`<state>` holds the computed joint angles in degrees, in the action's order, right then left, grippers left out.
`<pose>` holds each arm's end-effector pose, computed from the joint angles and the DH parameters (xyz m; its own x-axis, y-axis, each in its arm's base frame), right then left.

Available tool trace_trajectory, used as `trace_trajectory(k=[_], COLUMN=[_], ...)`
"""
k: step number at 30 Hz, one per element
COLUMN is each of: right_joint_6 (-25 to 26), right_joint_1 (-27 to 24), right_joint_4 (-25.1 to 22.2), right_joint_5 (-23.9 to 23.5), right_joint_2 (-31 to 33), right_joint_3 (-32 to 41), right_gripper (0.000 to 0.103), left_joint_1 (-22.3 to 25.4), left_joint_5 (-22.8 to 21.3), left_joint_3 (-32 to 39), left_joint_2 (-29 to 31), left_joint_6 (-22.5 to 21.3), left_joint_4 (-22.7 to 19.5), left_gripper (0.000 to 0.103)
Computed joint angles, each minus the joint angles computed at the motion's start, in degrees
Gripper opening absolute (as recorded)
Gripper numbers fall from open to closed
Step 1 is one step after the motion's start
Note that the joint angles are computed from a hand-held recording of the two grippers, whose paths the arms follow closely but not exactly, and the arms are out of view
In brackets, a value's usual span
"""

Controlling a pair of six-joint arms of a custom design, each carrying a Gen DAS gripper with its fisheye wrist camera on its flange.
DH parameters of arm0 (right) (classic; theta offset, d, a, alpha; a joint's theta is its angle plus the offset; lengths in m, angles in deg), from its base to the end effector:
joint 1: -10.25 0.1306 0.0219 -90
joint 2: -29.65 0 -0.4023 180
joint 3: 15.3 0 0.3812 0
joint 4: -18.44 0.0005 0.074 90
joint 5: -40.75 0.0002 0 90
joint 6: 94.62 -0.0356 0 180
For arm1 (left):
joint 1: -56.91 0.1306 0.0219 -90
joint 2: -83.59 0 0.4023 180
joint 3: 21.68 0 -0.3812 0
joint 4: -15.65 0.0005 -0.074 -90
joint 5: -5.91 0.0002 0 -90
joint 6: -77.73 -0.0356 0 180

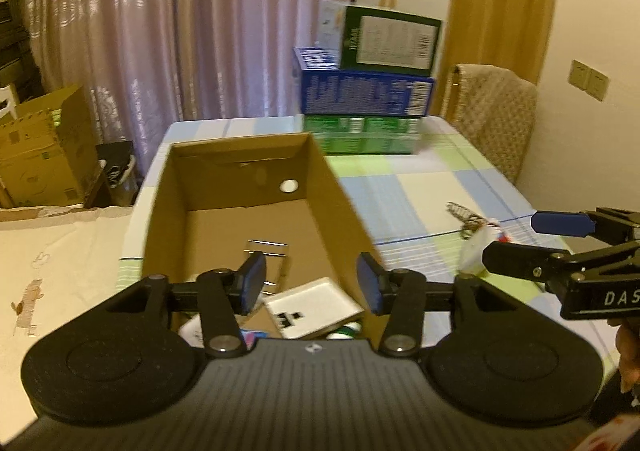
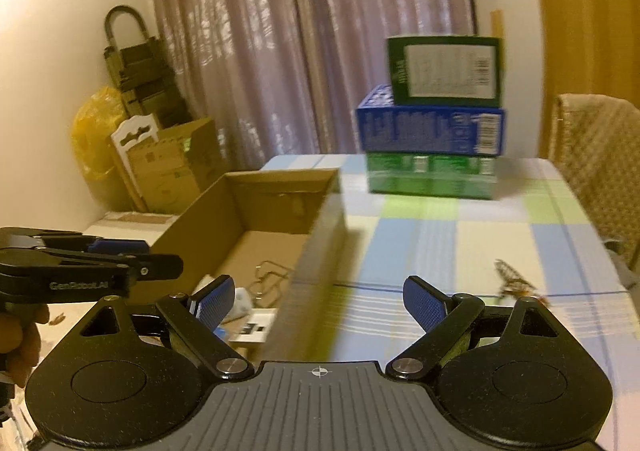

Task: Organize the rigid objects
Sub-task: 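Return both tools to the remaining items on the table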

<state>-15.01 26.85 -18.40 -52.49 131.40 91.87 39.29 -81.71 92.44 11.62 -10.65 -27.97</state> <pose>0.5522 0.1662 0.5032 -0.5512 0.0236 -0.8341 -0.2359 0.9544 0.1829 0.5829 -0.1872 0.4867 -0.5898 0.1577 -0.7920 0.3173 0.9471 -0.0477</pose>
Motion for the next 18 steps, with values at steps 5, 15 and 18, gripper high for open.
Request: trace_trajectory(k=[5, 15, 18], right_joint_6=[-0.24, 0.02, -0.13], right_joint_1=[-2.39, -7.81, -9.58], right_joint_4=[0.25, -0.48, -0.26], right_joint_5=[0.62, 2.07, 2.30], right_joint_2=[-4.10, -10.91, -12.02], right_joint_3=[-4.15, -11.00, -12.24], right_gripper=[0.088, 0.088, 0.088], left_joint_1=[-2.83, -8.64, -9.98], left_joint_5=[0.27, -1.09, -1.03], left_joint_3=[-0.44, -0.91, -0.80], left_joint_2=[-0.99, -0.79, -0.34], left_joint_6=[1.29, 3.62, 4.21], left_joint_4=[0.04, 1.04, 1.52], left_gripper=[0.059, 0.075, 0.081])
